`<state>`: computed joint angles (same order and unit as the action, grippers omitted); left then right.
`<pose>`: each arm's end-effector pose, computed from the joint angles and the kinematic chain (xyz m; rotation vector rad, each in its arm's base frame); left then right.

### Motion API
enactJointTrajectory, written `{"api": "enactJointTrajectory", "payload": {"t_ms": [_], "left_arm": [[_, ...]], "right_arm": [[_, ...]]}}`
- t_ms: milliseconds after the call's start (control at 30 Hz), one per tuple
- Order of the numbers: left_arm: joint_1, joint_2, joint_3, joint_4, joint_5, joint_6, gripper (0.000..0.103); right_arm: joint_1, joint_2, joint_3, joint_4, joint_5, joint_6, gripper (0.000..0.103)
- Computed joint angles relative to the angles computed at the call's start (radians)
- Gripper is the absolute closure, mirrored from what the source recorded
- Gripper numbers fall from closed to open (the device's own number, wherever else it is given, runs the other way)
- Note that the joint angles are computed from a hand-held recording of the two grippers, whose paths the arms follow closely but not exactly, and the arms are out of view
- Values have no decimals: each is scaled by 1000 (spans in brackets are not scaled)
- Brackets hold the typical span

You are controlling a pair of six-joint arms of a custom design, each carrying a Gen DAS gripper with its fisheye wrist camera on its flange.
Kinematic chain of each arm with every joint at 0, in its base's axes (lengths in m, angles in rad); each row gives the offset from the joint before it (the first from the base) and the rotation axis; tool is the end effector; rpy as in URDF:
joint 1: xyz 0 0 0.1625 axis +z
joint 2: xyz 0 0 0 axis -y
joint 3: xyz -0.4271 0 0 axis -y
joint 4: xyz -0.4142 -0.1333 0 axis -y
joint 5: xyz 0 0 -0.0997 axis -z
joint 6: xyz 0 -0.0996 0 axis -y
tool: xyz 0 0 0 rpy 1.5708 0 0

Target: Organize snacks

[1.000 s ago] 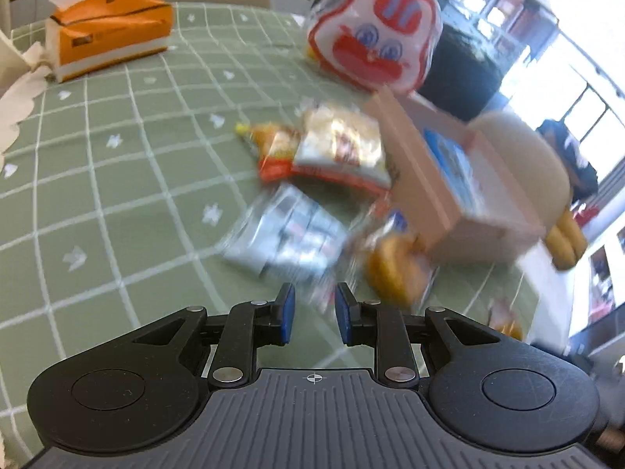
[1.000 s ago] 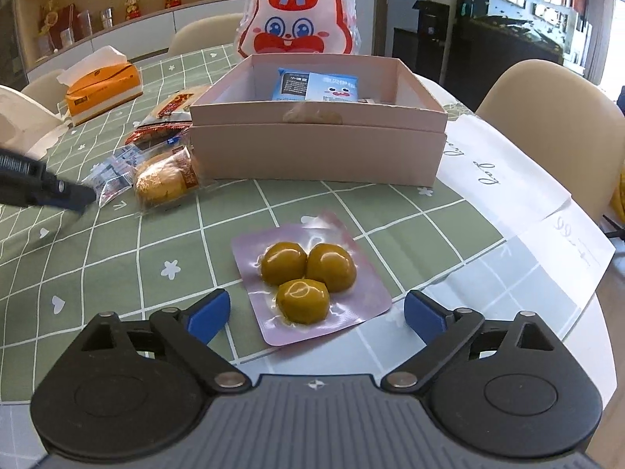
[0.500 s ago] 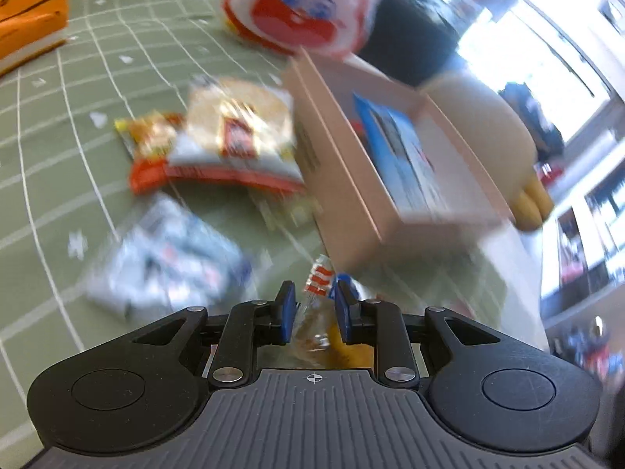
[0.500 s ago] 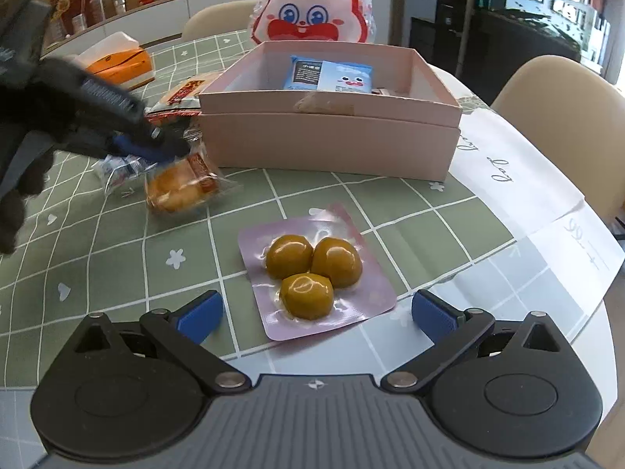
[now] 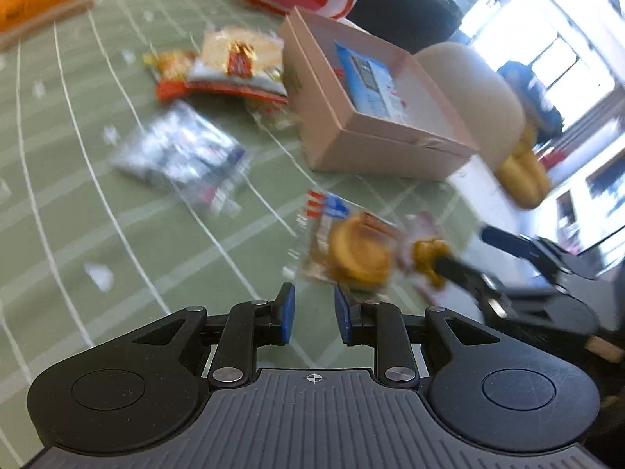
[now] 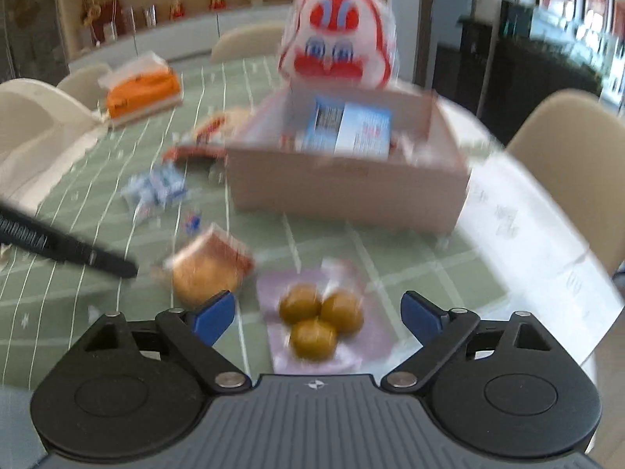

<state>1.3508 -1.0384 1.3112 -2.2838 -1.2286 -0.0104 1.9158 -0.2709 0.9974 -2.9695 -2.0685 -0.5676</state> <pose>-0.0001 -0.7643 0.3765 0.1838 2.7737 -0.6725 0.3694 -0.7743 -0.0047 0.8915 -2.3140 0.7879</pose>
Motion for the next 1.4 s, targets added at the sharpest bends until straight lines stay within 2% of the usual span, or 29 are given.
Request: {"api": "enactJointTrajectory", "payload": {"t_ms": [67,100,167,233,267,333,400,467,533,600,667,733,833,933,1033,1100,1167,1400], "left_arm": [[0,0,6,8,-23,-21,77],[-3,5,9,2,-17,-11,77],[-10,15,8,-12,14,-13,77],[-11,24,3,-33,30,-26,77],[-12,28,1,-45,37,-33,77],[-11,39,-12,-68,47,-41,76],[-15,49,-15,-107,80,-28,66],[-16,59,-26,-122,87,-14,67],[-24,64,-28,-131,110,5,67],[-39,64,-14,-143,155,39,67],[-55,64,-1,-155,197,70,67],[-65,62,7,-153,217,81,67],[-79,65,16,-154,248,85,67],[-99,80,42,-197,318,140,65],[-116,99,55,-248,368,186,65],[-121,110,58,-274,383,191,65],[-121,116,59,-293,377,176,65],[-116,133,74,-386,333,211,63]], "right_arm": [[7,49,-93,46,-33,-11,46],[11,90,-165,75,-67,-24,52],[12,164,-281,90,-107,-60,56],[10,196,-348,178,-117,-41,56],[8,185,-335,216,-98,-15,57],[12,144,-258,212,-71,-9,58],[13,91,-168,225,-35,5,58],[11,41,-91,247,4,38,58],[13,6,-30,214,2,55,58],[15,-10,14,131,-32,30,54],[15,-12,39,31,-72,-5,39],[10,-6,40,-27,-107,-16,36],[-4,-3,27,-22,-153,35,36],[-16,-1,12,8,-181,99,33],[-32,-9,30,-24,-159,119,22],[-40,-26,55,-32,-135,121,20],[-44,-31,61,-31,-127,96,17],[-50,-22,0,81,-128,105,5]]}}
